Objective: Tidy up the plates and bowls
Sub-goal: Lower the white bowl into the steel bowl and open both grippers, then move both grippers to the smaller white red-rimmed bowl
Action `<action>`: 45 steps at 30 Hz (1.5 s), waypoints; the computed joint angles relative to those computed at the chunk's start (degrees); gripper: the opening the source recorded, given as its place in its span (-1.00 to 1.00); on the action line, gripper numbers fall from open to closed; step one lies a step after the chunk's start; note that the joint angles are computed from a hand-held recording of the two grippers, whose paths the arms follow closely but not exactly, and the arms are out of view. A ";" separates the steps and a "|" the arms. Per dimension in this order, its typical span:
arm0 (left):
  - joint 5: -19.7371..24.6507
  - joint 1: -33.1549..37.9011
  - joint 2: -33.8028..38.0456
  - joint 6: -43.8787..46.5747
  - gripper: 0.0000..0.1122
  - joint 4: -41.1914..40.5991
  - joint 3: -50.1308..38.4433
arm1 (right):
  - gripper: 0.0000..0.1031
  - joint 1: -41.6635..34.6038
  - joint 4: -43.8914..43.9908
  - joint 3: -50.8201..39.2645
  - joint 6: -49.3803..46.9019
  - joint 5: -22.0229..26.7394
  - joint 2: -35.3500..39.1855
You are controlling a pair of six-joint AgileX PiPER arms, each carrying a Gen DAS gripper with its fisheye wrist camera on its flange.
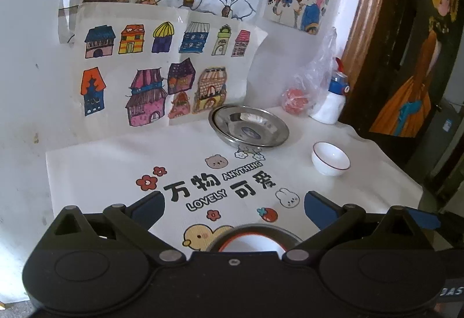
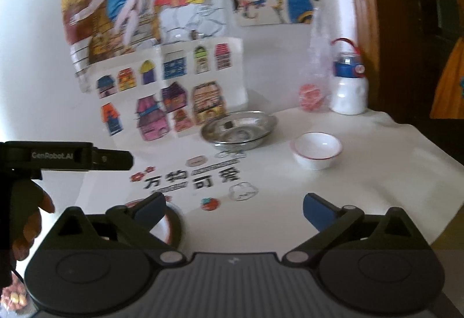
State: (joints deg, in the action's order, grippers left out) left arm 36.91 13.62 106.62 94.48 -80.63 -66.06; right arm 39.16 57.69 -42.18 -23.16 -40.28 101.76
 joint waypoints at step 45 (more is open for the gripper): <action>3.02 -30.96 39.74 -83.19 0.82 67.37 -65.71 | 0.99 -32.61 -21.69 -19.84 13.93 12.97 18.63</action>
